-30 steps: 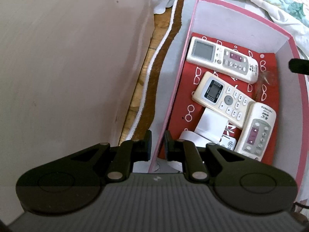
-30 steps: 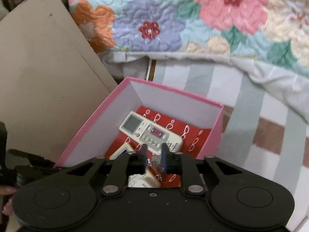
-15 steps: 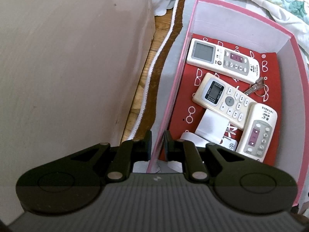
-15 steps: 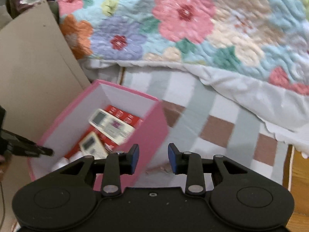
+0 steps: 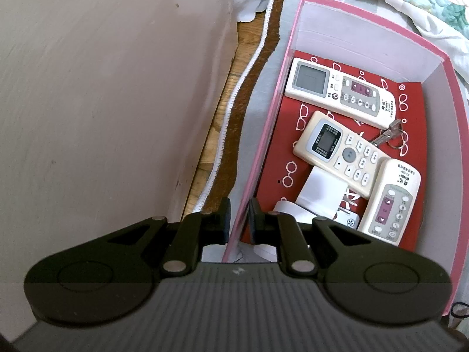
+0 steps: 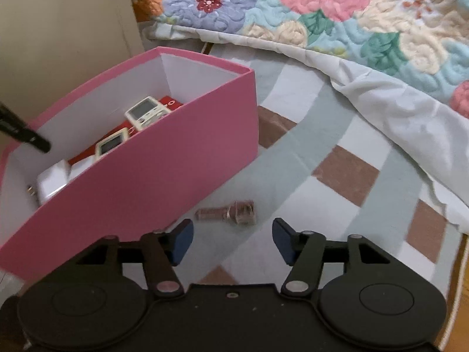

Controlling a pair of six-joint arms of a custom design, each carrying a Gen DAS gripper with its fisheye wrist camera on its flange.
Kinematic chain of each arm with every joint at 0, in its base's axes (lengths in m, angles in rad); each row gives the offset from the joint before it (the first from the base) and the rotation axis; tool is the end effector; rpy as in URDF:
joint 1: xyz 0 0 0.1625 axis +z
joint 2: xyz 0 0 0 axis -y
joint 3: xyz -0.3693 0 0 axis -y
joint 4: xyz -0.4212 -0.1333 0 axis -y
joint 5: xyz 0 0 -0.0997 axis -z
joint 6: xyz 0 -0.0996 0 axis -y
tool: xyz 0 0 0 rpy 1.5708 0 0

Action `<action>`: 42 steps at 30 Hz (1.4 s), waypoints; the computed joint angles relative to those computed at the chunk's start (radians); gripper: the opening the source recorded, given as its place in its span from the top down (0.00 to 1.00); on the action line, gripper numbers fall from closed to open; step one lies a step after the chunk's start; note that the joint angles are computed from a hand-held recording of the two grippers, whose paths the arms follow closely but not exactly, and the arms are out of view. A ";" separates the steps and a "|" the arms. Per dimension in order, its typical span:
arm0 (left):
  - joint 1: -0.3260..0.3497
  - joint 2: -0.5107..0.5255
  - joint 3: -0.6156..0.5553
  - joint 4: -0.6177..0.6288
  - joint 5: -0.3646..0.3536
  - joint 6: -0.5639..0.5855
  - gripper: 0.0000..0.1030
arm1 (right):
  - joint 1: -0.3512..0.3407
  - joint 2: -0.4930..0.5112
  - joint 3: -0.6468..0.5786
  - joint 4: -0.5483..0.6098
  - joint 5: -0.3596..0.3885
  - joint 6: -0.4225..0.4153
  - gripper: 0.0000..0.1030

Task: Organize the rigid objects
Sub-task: 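Withdraw the right gripper from the box toward the remaining keys, then grasp the second silver key and drop it into the pink box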

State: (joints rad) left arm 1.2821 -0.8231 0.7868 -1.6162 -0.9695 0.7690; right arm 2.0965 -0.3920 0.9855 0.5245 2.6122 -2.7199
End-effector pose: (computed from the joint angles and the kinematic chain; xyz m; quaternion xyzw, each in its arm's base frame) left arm -0.0397 -0.7999 0.3749 0.4711 0.8301 0.0325 0.2967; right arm 0.3535 -0.5150 -0.0208 -0.0676 -0.8500 0.3944 0.3426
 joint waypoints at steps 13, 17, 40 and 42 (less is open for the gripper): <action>-0.004 -0.003 0.019 -0.014 0.008 0.001 0.88 | -0.034 0.042 -0.033 -0.040 0.015 0.001 0.78; -0.005 -0.018 0.047 -0.043 0.009 0.020 0.88 | -0.025 -0.063 0.126 -0.180 -0.004 0.118 0.80; -0.008 -0.025 0.059 -0.057 0.016 0.013 0.87 | 0.039 -0.301 0.457 -0.695 -0.066 0.117 0.94; -0.007 -0.020 0.050 -0.049 0.014 0.009 0.87 | 0.049 -0.313 0.462 -0.723 -0.064 0.089 0.94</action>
